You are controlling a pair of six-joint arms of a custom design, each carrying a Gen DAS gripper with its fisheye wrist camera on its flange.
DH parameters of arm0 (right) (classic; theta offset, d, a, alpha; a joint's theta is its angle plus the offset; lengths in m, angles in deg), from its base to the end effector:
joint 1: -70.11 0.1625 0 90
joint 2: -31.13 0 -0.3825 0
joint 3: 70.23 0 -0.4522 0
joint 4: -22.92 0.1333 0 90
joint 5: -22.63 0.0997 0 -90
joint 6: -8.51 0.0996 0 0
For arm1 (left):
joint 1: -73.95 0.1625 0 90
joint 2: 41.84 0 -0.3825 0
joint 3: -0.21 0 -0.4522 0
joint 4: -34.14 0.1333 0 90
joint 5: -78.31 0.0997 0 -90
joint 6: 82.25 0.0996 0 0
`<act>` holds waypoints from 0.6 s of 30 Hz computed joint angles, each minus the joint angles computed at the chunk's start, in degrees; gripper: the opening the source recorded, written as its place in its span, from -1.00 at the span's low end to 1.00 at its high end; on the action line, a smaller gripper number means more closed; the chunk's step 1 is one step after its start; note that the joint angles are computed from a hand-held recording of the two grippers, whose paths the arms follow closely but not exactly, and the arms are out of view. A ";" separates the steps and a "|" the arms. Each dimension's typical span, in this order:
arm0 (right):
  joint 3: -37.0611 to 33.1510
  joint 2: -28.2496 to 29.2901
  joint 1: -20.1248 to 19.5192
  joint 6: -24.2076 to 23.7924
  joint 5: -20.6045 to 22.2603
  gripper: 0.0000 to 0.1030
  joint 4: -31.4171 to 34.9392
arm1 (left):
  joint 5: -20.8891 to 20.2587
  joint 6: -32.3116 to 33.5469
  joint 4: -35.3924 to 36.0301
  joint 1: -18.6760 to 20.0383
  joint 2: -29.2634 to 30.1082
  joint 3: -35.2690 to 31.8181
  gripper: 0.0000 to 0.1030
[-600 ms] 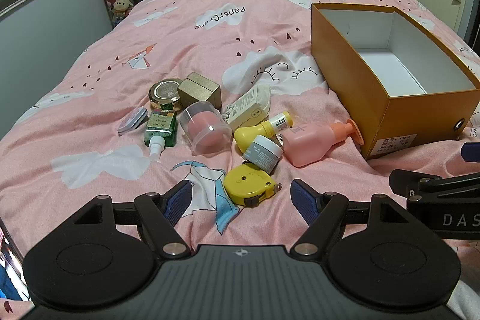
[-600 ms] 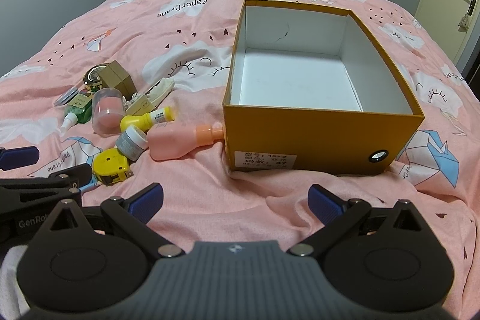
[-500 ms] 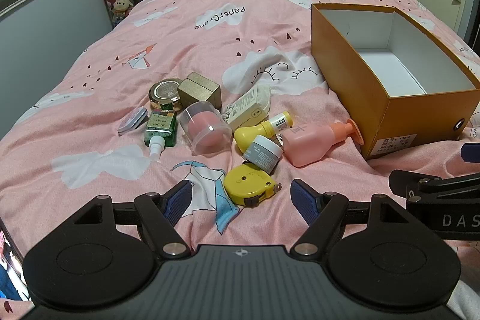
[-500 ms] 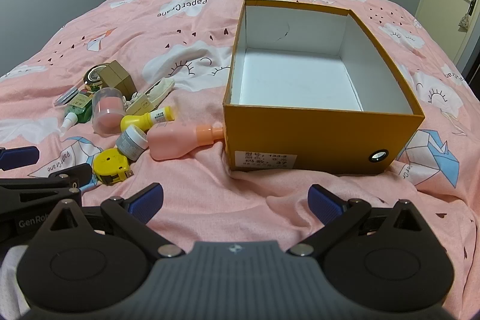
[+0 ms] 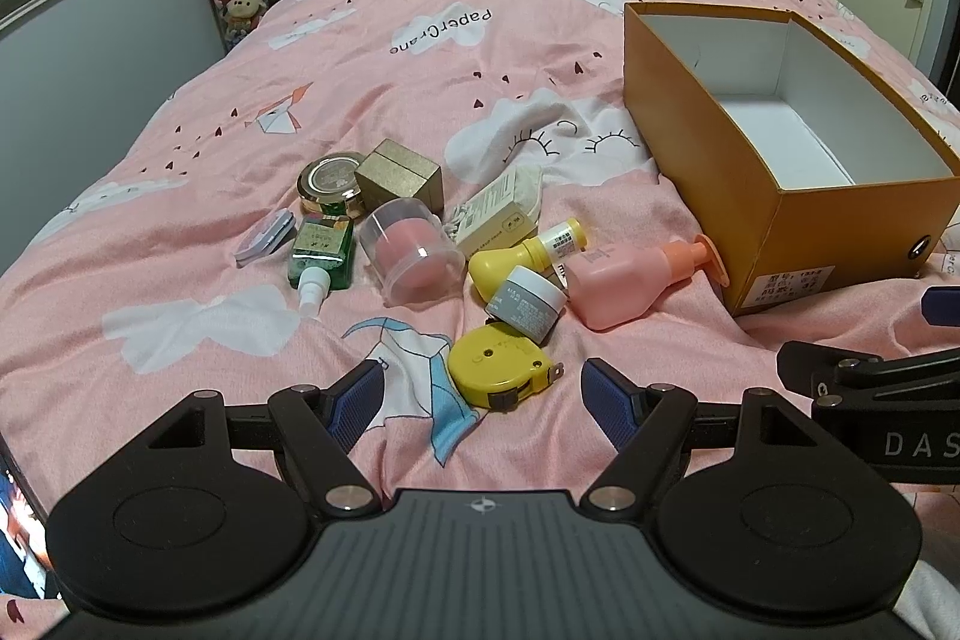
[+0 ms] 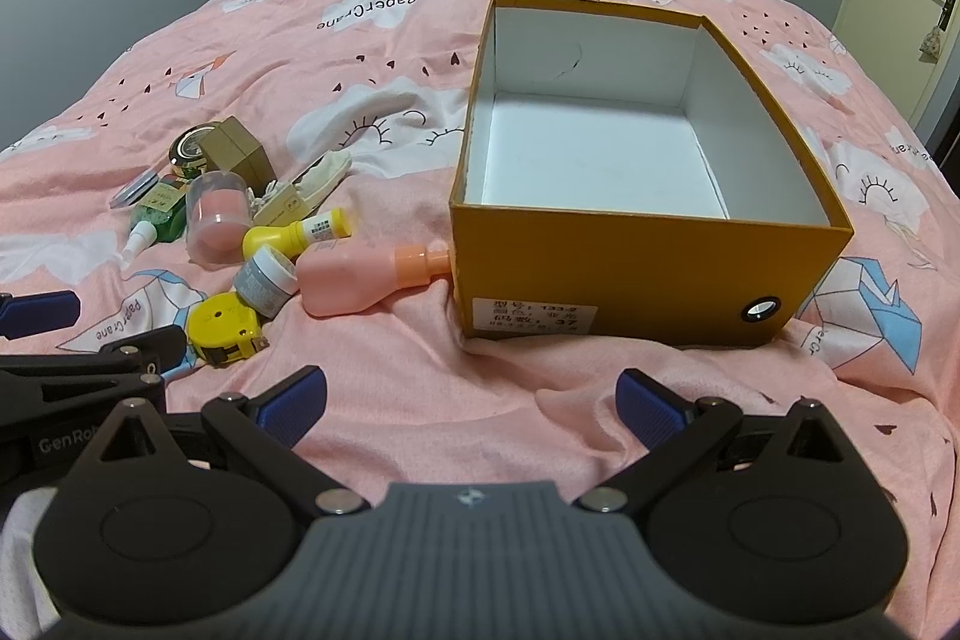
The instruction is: Organize rigid objects
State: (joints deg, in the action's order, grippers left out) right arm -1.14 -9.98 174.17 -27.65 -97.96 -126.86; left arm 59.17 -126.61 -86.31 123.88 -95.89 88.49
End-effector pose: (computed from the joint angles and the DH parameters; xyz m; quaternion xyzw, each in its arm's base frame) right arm 0.2787 -0.7729 0.1815 0.3282 -0.8707 0.2107 0.2996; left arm -0.2739 -0.6788 0.1786 -0.0114 0.8145 -0.3694 0.4472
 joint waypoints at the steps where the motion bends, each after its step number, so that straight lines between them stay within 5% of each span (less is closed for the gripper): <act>1: -0.14 0.06 0.01 0.03 -0.01 0.95 0.09 | 0.00 -0.01 0.04 0.01 0.01 -0.02 0.71; 18: -0.29 0.21 0.00 0.11 -0.08 0.95 0.41 | -0.12 -0.19 0.33 0.02 -0.03 -0.06 0.71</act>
State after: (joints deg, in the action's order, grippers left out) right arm -1.43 -9.77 174.17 -27.54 -98.04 -126.45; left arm 59.05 -126.80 -85.98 123.89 -95.92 88.43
